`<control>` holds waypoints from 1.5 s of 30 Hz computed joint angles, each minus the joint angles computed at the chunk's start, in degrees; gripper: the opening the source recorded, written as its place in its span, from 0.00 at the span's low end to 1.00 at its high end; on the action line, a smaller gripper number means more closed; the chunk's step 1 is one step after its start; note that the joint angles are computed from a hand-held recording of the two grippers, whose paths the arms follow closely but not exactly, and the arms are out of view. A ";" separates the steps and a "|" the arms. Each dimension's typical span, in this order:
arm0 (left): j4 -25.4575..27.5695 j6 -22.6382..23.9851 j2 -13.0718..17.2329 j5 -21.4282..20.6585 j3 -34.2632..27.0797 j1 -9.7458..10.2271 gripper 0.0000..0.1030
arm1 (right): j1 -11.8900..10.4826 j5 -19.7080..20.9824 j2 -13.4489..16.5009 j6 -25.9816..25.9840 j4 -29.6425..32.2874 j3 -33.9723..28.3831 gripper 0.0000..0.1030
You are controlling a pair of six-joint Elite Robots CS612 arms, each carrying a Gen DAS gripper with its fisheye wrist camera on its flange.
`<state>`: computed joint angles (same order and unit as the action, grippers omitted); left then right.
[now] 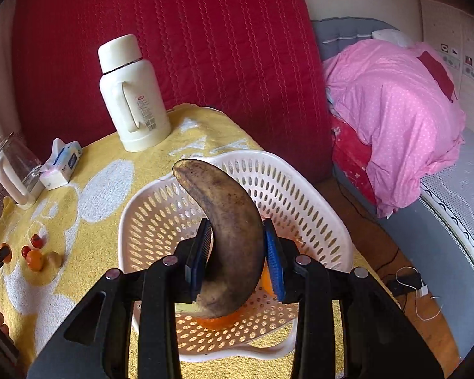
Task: Organize fruits
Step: 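Carry the banana into the white basket and open the right gripper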
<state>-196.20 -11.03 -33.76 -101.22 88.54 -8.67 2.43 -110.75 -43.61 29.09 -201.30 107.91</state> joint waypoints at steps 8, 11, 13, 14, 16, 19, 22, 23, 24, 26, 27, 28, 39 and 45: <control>0.01 0.40 0.05 -0.13 0.06 -0.05 0.39 | -0.69 -1.01 0.69 0.98 2.83 -0.53 0.33; 0.19 0.66 0.08 -0.20 -0.02 -0.08 0.39 | -0.60 -1.17 0.85 0.72 3.18 -0.65 0.33; 0.24 0.95 0.09 -0.32 0.01 -0.11 0.39 | -0.45 -1.32 0.93 0.28 3.38 -0.88 0.33; 0.24 1.10 0.08 -0.37 0.03 -0.12 0.39 | -0.42 -1.19 0.94 0.28 3.38 -0.90 0.33; 0.14 1.29 0.08 -0.38 0.13 -0.17 0.39 | -0.43 -1.03 0.93 0.48 3.33 -0.87 0.33; 0.16 1.85 0.06 -0.38 0.26 -0.30 0.39 | -0.28 -1.25 0.83 0.38 2.02 -0.63 0.33; -0.01 2.70 0.02 -0.15 0.55 -0.56 0.39 | 0.07 -2.25 0.59 -0.86 0.74 -0.40 0.34; -0.02 3.06 -0.02 0.06 0.69 -0.68 0.39 | 0.06 -2.07 0.52 -1.04 0.30 -0.26 0.34; 0.11 3.44 -0.10 0.23 0.85 -0.80 0.39 | 0.01 -1.73 0.41 -1.05 -0.11 -0.08 0.34; -0.09 4.19 -0.30 0.31 1.30 -1.01 0.39 | -0.10 -1.16 0.25 -1.01 -1.14 0.42 0.34; -0.19 4.40 -0.47 0.34 1.62 -1.09 0.39 | -0.17 -0.88 0.20 -0.98 -1.71 0.67 0.34; -0.16 4.48 -0.69 0.08 1.96 -1.12 0.39 | -0.21 -0.57 0.14 -0.97 -2.34 0.93 0.34; -3.60 6.88 -3.61 -3.40 7.32 -3.43 0.39 | 0.02 -1.24 0.12 -3.48 -10.27 3.21 0.41; -5.15 10.31 -5.32 -6.10 9.68 -5.65 0.39 | 0.25 -3.04 0.89 -6.16 -14.15 4.04 0.48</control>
<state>-201.35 -0.72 -39.07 -107.32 98.23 -14.32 2.67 -113.79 -42.72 22.93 -215.45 111.95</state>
